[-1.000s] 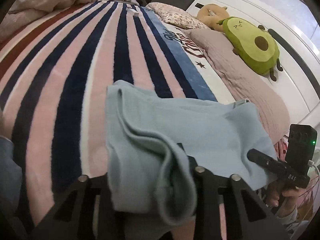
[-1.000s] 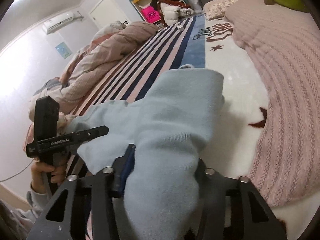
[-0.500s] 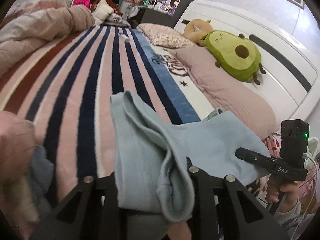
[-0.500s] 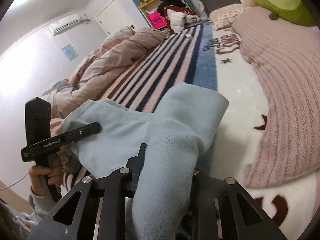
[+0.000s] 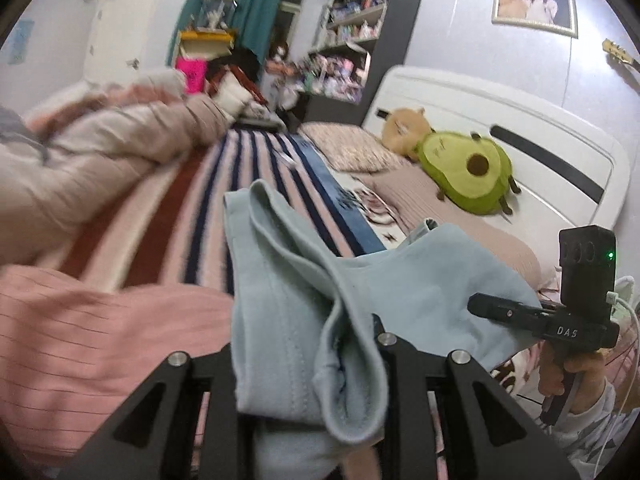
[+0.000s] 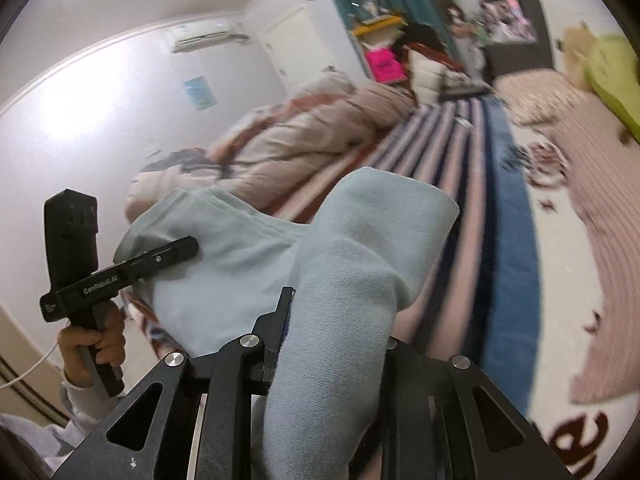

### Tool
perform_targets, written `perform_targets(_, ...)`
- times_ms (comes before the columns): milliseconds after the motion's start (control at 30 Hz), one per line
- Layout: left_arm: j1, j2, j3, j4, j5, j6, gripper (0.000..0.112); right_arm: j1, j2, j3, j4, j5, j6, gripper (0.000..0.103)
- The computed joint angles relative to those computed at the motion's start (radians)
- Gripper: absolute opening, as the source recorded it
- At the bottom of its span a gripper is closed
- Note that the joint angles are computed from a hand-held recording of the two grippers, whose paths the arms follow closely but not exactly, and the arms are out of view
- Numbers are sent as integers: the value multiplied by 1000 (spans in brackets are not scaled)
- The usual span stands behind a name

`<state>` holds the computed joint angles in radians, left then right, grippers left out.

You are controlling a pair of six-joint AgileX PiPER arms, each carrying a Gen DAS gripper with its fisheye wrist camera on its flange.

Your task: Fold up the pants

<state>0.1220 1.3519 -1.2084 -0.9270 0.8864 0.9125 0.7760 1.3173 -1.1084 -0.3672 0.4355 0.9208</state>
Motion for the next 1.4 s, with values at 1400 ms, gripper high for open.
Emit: perform_targets(1400, 492, 283, -157, 29, -18, 130, 29, 58, 844, -1012, 437, 242, -494, 33)
